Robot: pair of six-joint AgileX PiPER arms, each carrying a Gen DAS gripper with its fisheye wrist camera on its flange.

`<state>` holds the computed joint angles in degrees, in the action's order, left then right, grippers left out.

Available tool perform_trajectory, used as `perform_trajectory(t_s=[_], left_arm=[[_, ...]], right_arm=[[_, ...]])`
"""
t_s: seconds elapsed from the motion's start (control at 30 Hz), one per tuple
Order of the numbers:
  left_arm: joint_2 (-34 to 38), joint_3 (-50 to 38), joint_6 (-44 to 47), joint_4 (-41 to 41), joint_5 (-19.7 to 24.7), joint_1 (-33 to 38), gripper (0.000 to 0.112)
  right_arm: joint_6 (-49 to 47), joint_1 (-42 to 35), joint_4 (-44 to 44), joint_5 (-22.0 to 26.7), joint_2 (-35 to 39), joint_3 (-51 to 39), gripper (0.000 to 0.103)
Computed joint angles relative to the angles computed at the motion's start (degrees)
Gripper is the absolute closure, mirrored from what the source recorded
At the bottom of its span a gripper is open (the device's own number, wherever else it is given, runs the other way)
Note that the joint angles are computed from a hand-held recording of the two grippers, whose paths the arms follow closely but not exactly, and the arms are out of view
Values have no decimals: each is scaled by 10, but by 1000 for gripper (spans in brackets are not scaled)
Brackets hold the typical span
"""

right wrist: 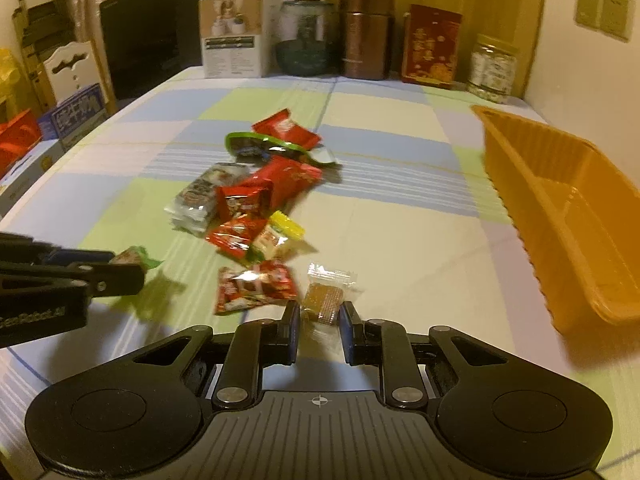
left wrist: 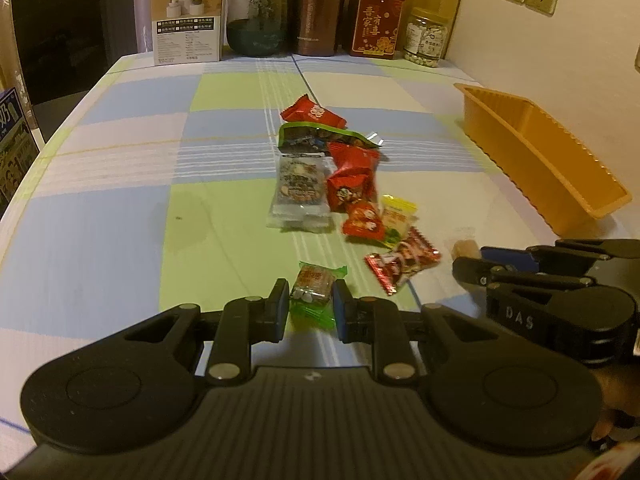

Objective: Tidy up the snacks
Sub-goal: 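Carry the green candy and clear sweet in both grippers to the orange tray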

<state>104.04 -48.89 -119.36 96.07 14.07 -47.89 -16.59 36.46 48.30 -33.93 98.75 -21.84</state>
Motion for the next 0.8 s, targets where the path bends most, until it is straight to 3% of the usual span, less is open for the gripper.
perform_trajectory(t_s=[0.33,0.57,0.73,0.8], left_arm=[[-54,11,106,-142,31,-57,92],[-66,-28,206,-241,67,-103,92],[-49,-88,275,-295,82,-127,92],[-36,-120,307,-320,83,-133,92]], right_arm=[[-79,76,168,-17,-126,73,82],[-226,126,357,-36,-267,103,82],[-361,98,460,-39,-382,109,82],[-431,50,497,-16,-435,109,82]])
